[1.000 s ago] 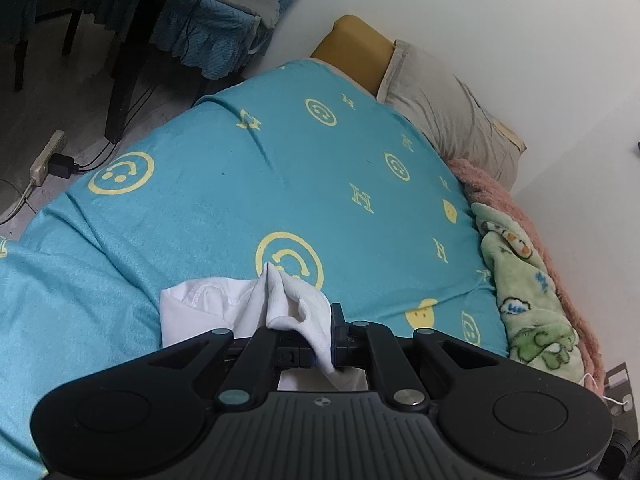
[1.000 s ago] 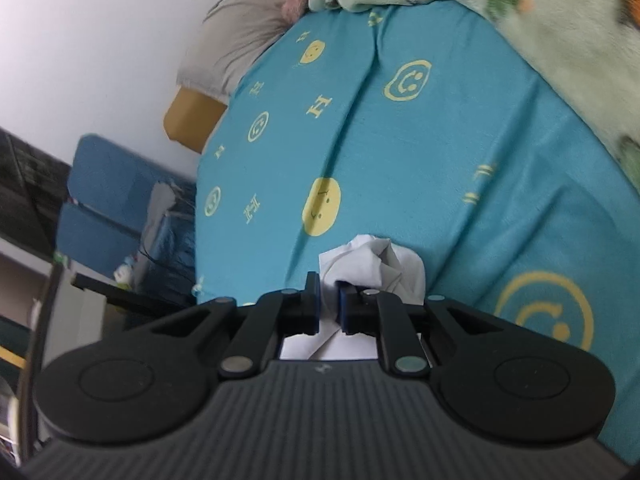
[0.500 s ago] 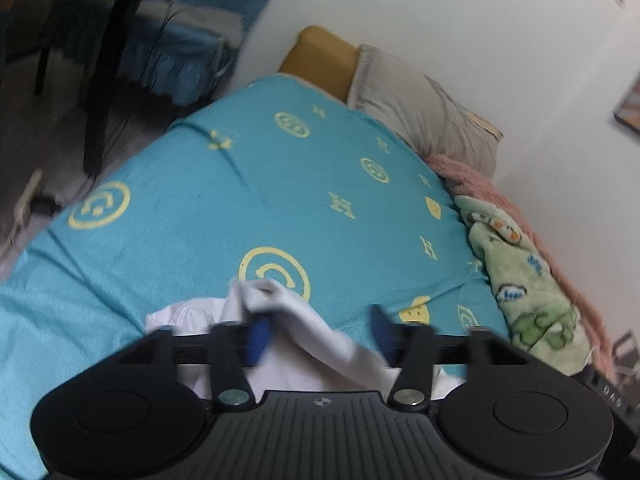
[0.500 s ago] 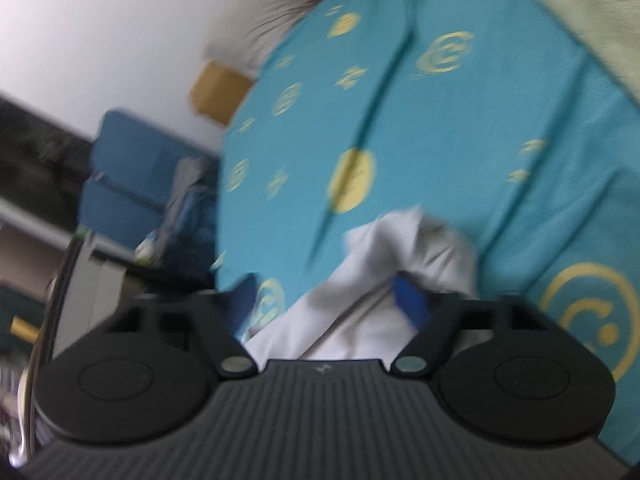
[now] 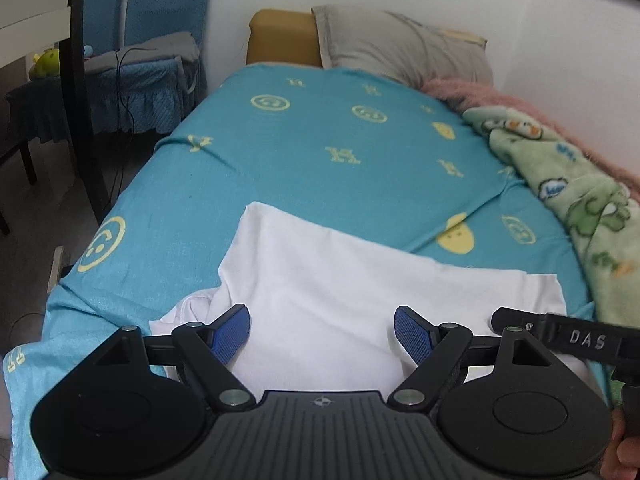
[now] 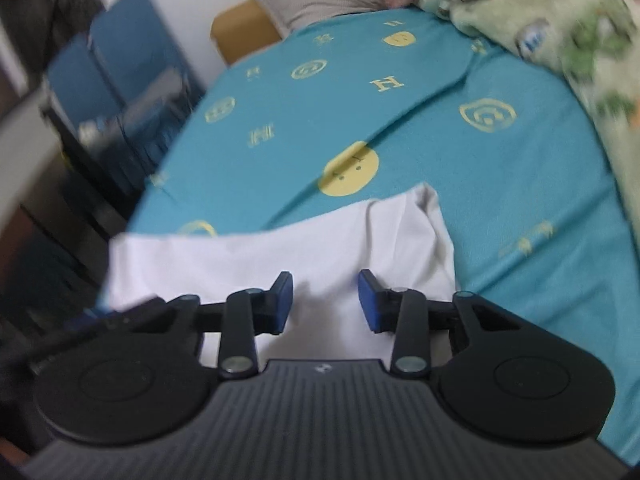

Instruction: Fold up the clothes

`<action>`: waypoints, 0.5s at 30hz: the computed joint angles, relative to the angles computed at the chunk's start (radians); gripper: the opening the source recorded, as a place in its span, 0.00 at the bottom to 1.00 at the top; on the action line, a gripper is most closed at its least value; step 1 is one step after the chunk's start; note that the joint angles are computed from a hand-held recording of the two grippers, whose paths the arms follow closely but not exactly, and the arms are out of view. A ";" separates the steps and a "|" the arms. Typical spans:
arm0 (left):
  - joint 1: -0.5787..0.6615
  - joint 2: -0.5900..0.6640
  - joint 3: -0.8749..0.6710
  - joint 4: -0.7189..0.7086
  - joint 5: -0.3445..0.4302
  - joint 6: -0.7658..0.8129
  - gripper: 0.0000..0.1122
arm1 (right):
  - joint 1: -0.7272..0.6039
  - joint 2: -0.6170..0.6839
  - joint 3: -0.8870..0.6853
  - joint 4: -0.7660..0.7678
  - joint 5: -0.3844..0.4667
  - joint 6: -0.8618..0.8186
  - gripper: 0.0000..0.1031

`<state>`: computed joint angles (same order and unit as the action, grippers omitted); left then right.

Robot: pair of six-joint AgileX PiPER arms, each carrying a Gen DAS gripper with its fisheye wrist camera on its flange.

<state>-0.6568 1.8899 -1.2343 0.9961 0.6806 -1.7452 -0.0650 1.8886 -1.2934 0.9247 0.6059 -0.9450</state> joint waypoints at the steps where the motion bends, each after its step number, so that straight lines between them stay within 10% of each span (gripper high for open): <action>1: 0.005 0.007 -0.004 -0.003 -0.001 0.010 0.72 | 0.010 0.008 -0.002 -0.016 -0.014 0.000 0.37; 15: -0.118 -0.062 0.049 0.020 0.142 0.010 0.72 | 0.017 -0.096 0.100 -0.006 -0.042 -0.050 0.39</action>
